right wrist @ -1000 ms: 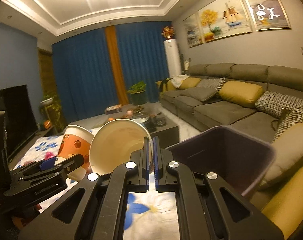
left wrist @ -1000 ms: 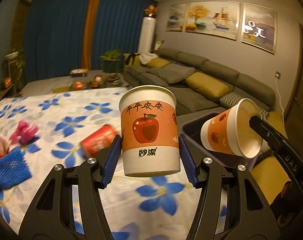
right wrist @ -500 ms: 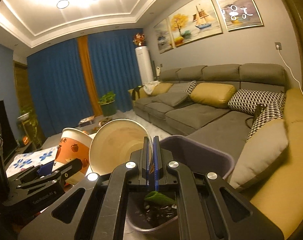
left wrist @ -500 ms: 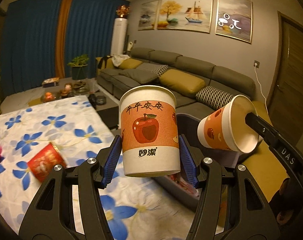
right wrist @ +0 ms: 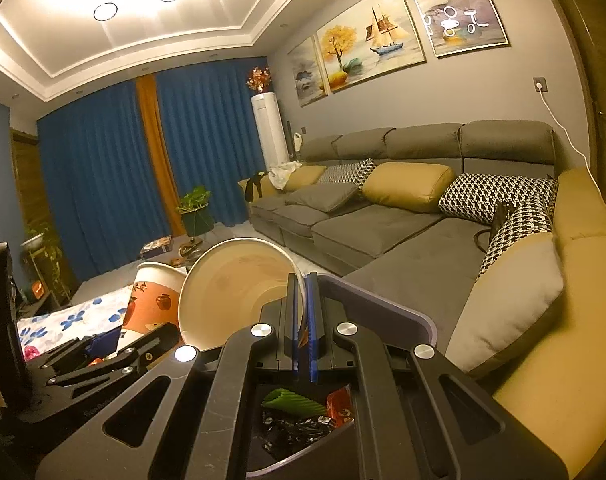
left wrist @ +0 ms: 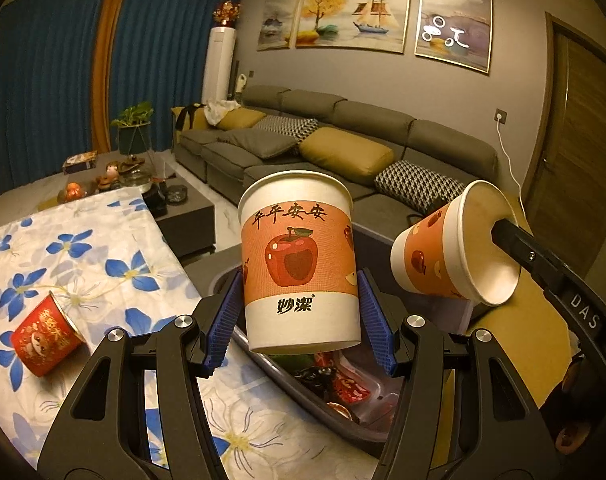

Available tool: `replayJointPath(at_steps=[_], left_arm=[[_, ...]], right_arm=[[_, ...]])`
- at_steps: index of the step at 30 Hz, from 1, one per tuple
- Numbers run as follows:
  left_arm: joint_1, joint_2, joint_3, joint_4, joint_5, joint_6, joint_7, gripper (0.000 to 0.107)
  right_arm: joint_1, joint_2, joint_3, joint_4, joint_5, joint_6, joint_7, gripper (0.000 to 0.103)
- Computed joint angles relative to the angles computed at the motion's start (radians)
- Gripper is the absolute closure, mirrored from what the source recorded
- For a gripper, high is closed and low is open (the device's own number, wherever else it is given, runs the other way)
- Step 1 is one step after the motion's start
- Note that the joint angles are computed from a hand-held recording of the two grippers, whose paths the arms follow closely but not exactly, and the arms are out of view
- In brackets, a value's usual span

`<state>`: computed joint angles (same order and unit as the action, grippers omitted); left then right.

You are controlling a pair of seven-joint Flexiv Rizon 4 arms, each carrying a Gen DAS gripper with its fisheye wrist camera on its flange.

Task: Collect trash
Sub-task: 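Carry both paper cups over the grey bin and open both tools to drop them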

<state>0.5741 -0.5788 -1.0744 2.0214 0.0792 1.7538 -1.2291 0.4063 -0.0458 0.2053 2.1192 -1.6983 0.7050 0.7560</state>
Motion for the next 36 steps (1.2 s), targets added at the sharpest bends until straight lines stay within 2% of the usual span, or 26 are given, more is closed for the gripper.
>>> replayJointPath(at_steps=[21, 23, 25, 26, 31, 36], left_arm=[[-0.079, -0.048, 0.031, -0.054, -0.065, -0.05, 0.059, 0.048], [-0.069, -0.066, 0.013, -0.059, -0.065, -0.06, 0.072, 0.036], [-0.08, -0.056, 0.035, -0.053, -0.07, -0.034, 0.064, 0.024], [-0.072, -0.059, 0.031, -0.05, -0.071, -0.024, 0.055, 0.021], [-0.029, -0.041, 0.029, -0.028, -0.08, -0.013, -0.015, 0.018], [0.053, 0.011, 0.029, 0.033, -0.039, 0.048, -0.099, 0.015]], right_arm=[[-0.017, -0.008, -0.011, -0.01, 0.014, 0.019, -0.009, 0.098], [-0.017, -0.011, -0.012, -0.012, 0.014, 0.019, -0.008, 0.098], [-0.016, -0.012, -0.012, -0.013, 0.017, 0.017, -0.01, 0.098], [-0.016, -0.01, -0.012, -0.011, 0.013, 0.017, -0.007, 0.098], [-0.017, -0.021, -0.015, -0.016, 0.014, 0.019, 0.0, 0.098], [-0.023, -0.038, -0.025, -0.023, 0.024, 0.043, -0.002, 0.096]])
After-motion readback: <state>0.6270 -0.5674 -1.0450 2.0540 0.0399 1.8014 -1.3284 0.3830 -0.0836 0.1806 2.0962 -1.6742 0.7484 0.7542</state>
